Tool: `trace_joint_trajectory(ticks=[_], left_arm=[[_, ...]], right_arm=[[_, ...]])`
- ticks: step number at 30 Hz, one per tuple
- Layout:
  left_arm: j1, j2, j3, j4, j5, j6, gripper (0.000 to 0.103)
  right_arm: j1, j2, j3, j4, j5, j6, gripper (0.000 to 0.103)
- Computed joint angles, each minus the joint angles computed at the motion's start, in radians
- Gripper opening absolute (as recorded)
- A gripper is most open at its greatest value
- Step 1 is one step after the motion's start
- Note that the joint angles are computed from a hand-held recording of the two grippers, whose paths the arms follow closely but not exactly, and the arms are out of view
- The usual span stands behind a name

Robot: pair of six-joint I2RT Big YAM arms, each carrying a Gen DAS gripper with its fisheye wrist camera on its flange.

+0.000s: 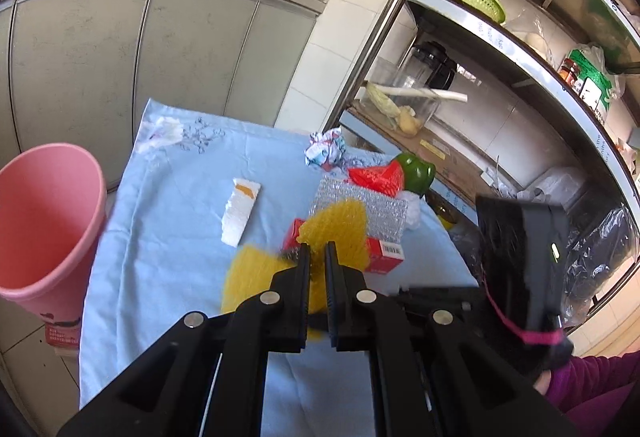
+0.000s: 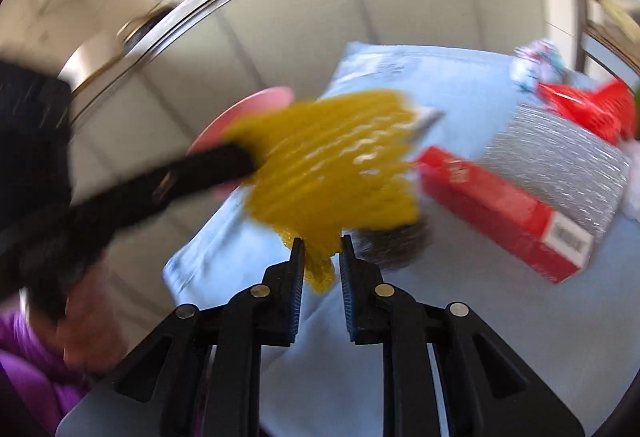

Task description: Collect trash

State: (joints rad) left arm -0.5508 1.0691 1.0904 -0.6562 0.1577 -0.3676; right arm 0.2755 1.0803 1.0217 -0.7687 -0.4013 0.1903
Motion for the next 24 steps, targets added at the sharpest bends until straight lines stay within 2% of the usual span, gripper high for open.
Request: trace_joint_trajectory(ticks=[4, 8, 10, 16, 19, 20, 22, 24], left_arm=[[0.004, -0.008, -0.020, -0.001, -0.001, -0.014, 0.006], [0.018, -0.018, -0.026, 0.002, -0.004, -0.012, 0.006], [0.023, -0.027, -0.025, 0.001, -0.012, -0.009, 0.006], [0.041, -0.059, -0.019, -0.002, -0.047, -0.001, 0.006], [0.059, -0.076, -0.017, 0.003, -0.044, -0.009, 0.006], [0.069, -0.079, -0.016, 0.005, -0.027, -0.016, 0.006], [0.088, -0.078, -0.012, 0.013, 0.009, -0.045, 0.006], [0.090, -0.067, -0.002, 0.013, 0.019, -0.053, 0.006]], right_arm=[[-0.081, 0.024, -0.013, 0.001, 0.008, 0.059, 0.013], [-0.162, 0.020, -0.048, 0.008, 0.011, 0.102, 0.013], [-0.174, 0.005, -0.065, 0.010, 0.009, 0.110, 0.013], [-0.177, -0.071, -0.092, -0.031, 0.002, 0.062, 0.012], [-0.176, -0.104, -0.089, -0.052, 0.027, 0.039, 0.012], [-0.185, -0.122, -0.091, -0.058, 0.020, 0.037, 0.012], [-0.205, -0.146, -0.096, -0.045, -0.057, 0.044, 0.012], [-0.183, -0.153, -0.074, -0.064, -0.089, -0.005, 0.012]])
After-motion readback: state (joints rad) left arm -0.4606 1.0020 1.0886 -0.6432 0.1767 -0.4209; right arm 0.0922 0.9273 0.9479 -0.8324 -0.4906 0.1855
